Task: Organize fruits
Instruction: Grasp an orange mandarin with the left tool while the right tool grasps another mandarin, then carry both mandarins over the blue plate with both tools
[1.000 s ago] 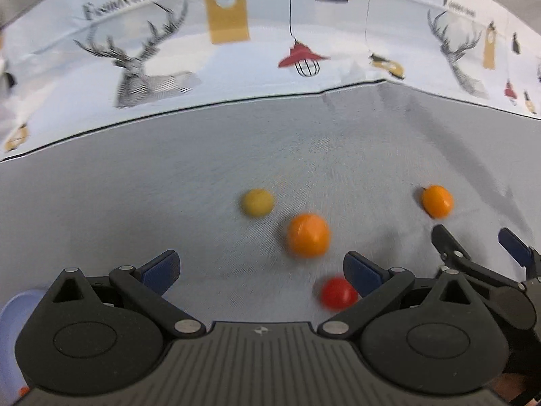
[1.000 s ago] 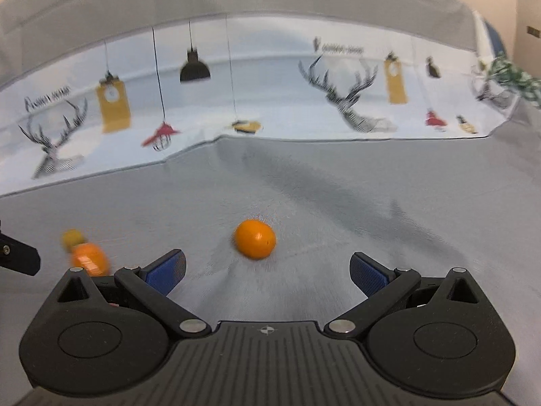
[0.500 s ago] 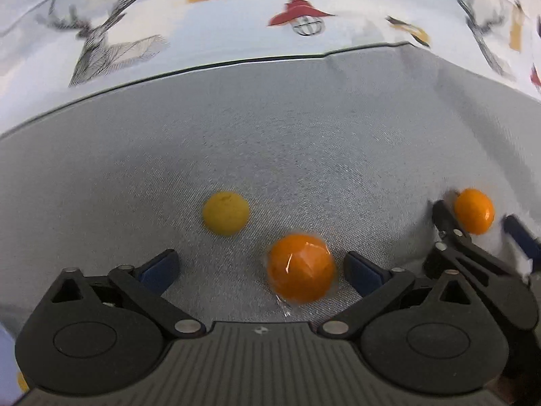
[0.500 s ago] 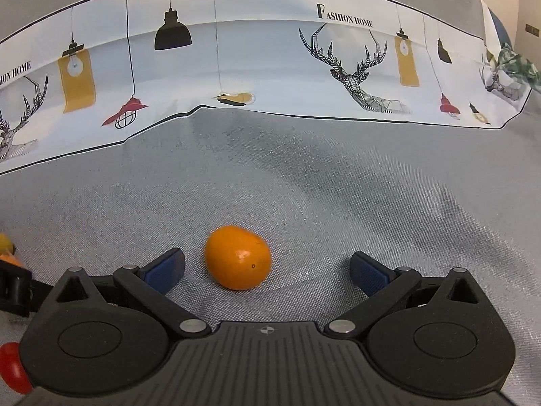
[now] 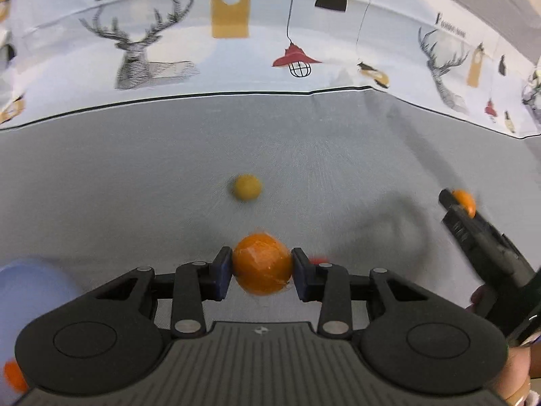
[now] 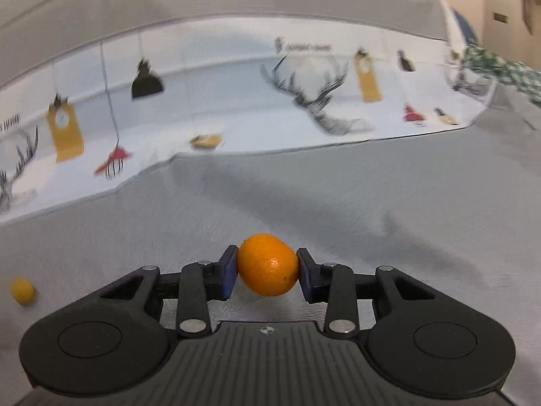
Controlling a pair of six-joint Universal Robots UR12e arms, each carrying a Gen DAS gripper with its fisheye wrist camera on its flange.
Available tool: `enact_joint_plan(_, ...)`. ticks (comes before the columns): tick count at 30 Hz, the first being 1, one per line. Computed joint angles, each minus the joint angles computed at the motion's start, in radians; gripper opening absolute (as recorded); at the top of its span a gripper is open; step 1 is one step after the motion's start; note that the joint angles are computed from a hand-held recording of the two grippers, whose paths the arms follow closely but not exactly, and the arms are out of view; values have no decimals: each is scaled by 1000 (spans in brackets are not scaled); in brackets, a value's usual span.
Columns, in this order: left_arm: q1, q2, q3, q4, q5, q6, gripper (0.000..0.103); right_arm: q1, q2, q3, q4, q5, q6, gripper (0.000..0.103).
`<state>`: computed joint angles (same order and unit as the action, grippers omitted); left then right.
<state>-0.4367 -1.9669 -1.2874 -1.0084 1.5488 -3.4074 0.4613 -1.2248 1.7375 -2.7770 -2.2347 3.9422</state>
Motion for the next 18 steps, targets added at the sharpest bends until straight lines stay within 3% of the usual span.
enact_joint_plan(3, 9, 80, -60, -12, -16, 7, 41, 29, -63, 26, -38, 11, 48, 38)
enact_joint_plan(7, 17, 191, -143, -32, 23, 14, 41, 94, -146, 74, -109, 94, 14, 39)
enact_joint_plan(13, 63, 352, -268, -118, 35, -37, 41, 176, -219, 69, -13, 339, 31, 39)
enact_joint_plan(18, 109, 482, -378, -120, 56, -65, 41, 263, -208, 5, 43, 344, -41, 39)
